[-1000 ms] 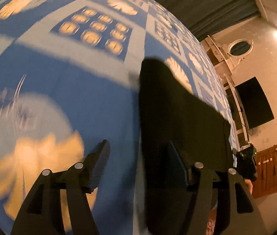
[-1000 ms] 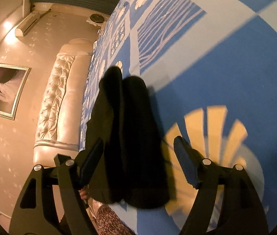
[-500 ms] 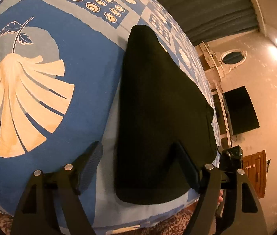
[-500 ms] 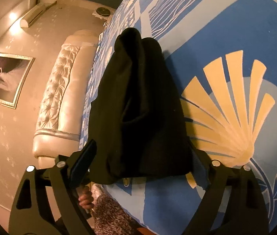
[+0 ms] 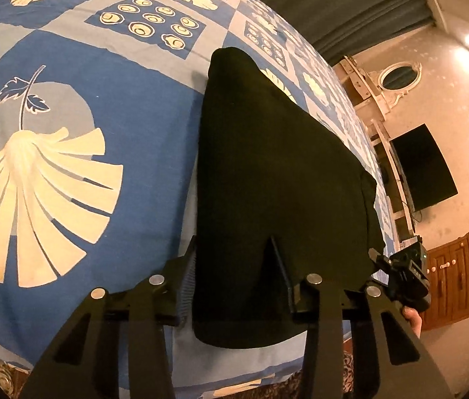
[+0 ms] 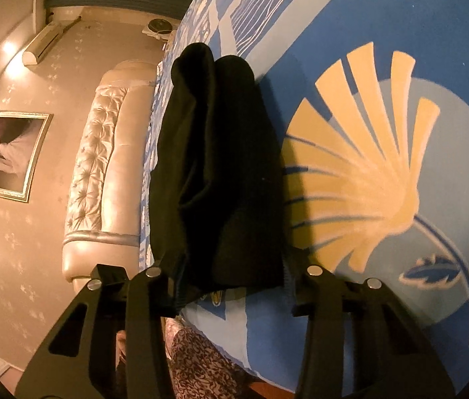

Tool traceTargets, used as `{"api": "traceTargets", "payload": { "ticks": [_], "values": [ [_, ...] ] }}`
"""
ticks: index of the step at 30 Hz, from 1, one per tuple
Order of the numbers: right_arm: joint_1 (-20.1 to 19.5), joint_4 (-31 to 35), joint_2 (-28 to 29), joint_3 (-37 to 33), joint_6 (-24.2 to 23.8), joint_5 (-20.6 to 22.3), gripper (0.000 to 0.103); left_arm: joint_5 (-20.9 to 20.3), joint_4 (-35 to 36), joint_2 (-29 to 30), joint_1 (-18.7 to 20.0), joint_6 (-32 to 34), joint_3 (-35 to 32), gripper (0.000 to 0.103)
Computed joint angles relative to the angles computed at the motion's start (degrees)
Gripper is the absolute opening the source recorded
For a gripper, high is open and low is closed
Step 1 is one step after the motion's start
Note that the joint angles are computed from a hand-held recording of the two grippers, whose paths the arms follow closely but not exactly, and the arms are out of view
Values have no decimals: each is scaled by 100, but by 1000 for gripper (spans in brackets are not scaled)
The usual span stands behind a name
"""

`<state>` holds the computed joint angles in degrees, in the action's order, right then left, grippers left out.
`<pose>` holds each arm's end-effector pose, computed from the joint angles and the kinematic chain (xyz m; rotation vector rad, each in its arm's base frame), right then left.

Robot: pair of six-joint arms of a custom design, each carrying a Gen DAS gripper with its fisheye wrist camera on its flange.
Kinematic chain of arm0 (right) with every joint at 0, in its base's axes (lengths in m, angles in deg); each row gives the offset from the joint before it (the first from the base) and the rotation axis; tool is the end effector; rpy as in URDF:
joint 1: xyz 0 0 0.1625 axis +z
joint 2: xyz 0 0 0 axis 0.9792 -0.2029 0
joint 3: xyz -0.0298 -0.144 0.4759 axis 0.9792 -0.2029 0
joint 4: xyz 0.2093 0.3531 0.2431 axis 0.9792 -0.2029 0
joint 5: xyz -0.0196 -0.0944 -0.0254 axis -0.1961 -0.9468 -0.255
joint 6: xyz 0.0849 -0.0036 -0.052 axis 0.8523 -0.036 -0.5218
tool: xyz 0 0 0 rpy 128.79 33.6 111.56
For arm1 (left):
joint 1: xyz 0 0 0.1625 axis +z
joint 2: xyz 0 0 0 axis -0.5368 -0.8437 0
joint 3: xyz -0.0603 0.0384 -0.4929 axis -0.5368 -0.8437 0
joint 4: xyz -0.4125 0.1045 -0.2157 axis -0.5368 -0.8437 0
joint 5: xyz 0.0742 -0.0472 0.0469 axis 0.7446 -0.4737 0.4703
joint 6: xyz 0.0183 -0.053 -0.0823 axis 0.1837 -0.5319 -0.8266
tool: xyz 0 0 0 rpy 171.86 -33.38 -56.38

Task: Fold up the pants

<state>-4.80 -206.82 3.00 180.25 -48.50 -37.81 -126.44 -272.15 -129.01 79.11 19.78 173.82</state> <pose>-0.0274 -0.6787 0.2878 -0.0335 2.8376 -0.3474 -0.2717 -0.5609 0.0446 -0.2826 2.8192 -0.9389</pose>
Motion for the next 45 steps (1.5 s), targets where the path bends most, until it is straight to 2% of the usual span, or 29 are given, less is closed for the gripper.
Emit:
{"api": "traceTargets", "payload": {
  "ticks": [14,28,29,30,31,34,36,37,39,41,42,45],
  "values": [
    [-80,60,-224,221,-16,-15,39,-181,-26,136,293,530,-337,42],
    [-116,238,-282,155,-61,73,35,-67,232,108,206,320,-317,39],
    [-129,218,-272,153,-65,39,37,-84,149,120,219,411,-304,40],
    [-127,163,-265,163,-60,-10,43,-122,35,131,237,505,-286,40],
    [-141,124,-250,165,-73,-56,44,-203,-117,134,273,605,-253,42],
    [-183,323,-220,57,-156,56,56,-353,-362,91,322,743,-176,44],
    [-164,312,-211,-26,-238,68,70,-258,-458,48,337,930,-153,52],
    [-144,285,-186,-95,-281,55,72,-196,-475,39,354,1007,-172,60],
    [-103,374,-78,-275,-337,61,77,-283,-525,56,479,1197,-282,61],
    [-57,398,94,-488,-337,21,77,-358,-433,121,598,1273,-457,61],
    [-38,380,203,-606,-313,66,77,-528,-454,174,697,1382,-572,61],
    [34,429,450,-896,-233,218,81,-668,-323,320,866,1600,-933,64]
  ]
}}
